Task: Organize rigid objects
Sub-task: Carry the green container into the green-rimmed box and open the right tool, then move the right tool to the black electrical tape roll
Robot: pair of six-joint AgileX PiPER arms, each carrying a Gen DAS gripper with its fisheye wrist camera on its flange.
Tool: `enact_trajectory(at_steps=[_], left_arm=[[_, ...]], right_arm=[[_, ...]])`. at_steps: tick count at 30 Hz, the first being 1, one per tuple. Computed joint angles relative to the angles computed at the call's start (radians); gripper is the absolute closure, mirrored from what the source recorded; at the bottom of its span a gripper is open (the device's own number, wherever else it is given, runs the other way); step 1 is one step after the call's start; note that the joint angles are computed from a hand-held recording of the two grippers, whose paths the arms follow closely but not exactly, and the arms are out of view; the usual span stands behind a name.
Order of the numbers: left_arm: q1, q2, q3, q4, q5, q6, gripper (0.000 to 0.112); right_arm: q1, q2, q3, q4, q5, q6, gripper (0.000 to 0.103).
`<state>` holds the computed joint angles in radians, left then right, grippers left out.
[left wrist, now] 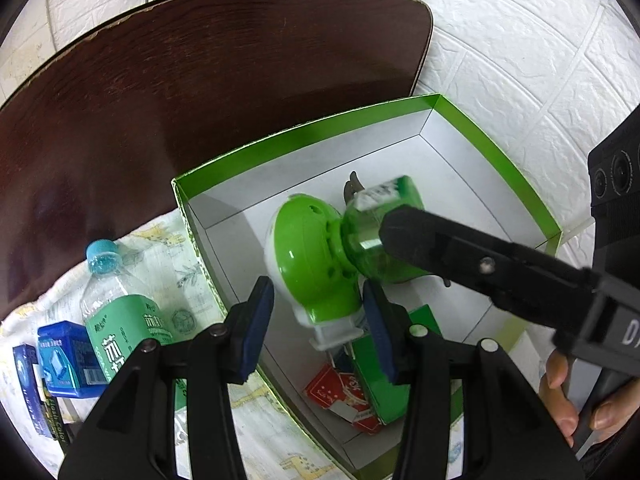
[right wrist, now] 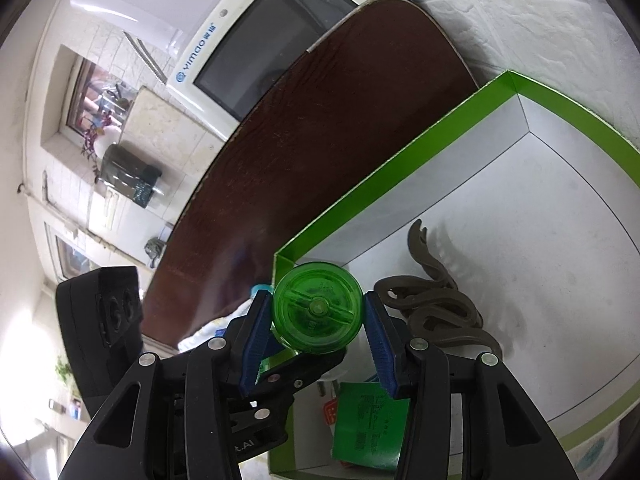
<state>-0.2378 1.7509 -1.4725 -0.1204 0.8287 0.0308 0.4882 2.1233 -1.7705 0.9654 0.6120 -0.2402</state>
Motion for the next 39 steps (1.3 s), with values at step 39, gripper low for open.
enact_trajectory(at_steps=[39], left_arm=[[0.978,-0.524,0.71,-0.501,-0.014,0.673,0.077]], right_arm=[[0.491,0.148,-0.387,-0.75,0.23,0.478,0.059]])
